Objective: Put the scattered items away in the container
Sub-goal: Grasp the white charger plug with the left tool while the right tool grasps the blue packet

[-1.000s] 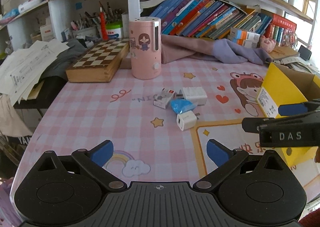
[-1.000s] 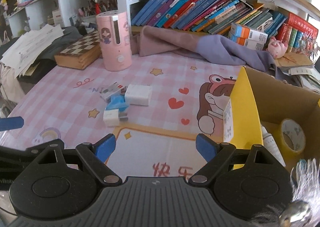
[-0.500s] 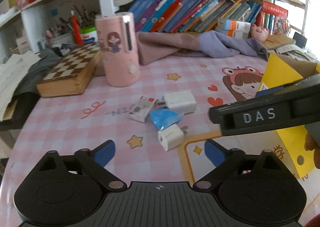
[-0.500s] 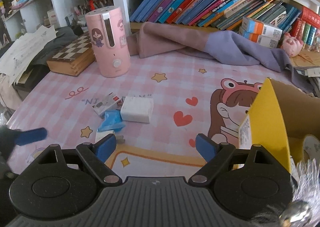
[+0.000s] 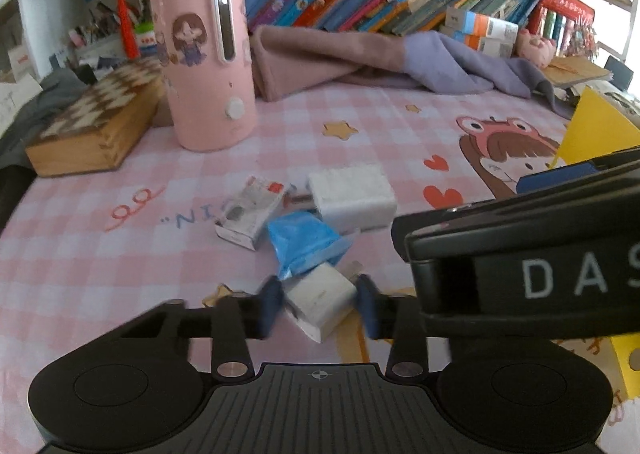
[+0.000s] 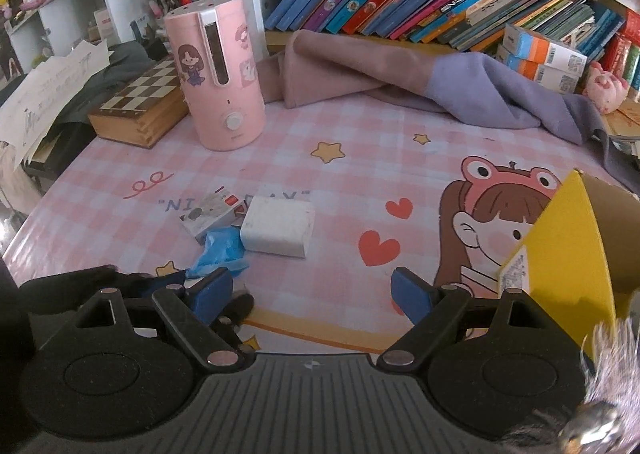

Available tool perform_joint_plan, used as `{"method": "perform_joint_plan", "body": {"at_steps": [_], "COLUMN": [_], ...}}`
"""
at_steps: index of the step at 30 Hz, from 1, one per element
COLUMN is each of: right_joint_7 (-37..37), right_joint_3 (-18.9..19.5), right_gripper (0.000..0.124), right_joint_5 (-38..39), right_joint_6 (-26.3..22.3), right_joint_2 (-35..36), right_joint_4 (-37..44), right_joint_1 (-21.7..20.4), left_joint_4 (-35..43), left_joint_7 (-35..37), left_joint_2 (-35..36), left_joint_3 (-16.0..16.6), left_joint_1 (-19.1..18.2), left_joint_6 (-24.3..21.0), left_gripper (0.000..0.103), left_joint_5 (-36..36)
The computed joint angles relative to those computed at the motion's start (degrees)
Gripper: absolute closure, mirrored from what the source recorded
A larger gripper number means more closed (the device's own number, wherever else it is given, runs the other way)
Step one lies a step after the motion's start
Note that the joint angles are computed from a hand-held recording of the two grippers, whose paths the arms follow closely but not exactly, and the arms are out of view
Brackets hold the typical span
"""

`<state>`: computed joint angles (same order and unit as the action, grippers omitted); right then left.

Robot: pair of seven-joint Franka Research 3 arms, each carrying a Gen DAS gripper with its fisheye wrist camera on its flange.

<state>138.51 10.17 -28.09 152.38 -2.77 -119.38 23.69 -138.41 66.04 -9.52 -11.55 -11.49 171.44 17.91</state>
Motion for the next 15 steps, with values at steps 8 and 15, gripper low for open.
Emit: {"method": "perform_joint_plan", "body": {"at_steps": [8, 15], "right_joint_7": [-7.49, -14.04], "right_joint_3": [-0.63, -1.56], "right_gripper": [0.039, 0.041], "right_joint_5": [7.98, 14.32], "right_joint_6": [1.83, 1.83], "right_joint_2": [4.07, 9.08], "right_joint_4": [3.2, 7.84], "right_joint_1": [1.63, 4.45], "left_joint_4": [-4.06, -8.75], "left_joint_7": [5.49, 5.13], "left_joint_2": [-5.55, -12.85], "left_joint_3": [3.51, 3.76], "left_joint_1": [-2.59, -1.11], "left_joint_6": [-3.76, -8.3], "left_gripper": [0.068, 0.068], "left_joint_5": [-7.22, -8.53]}}
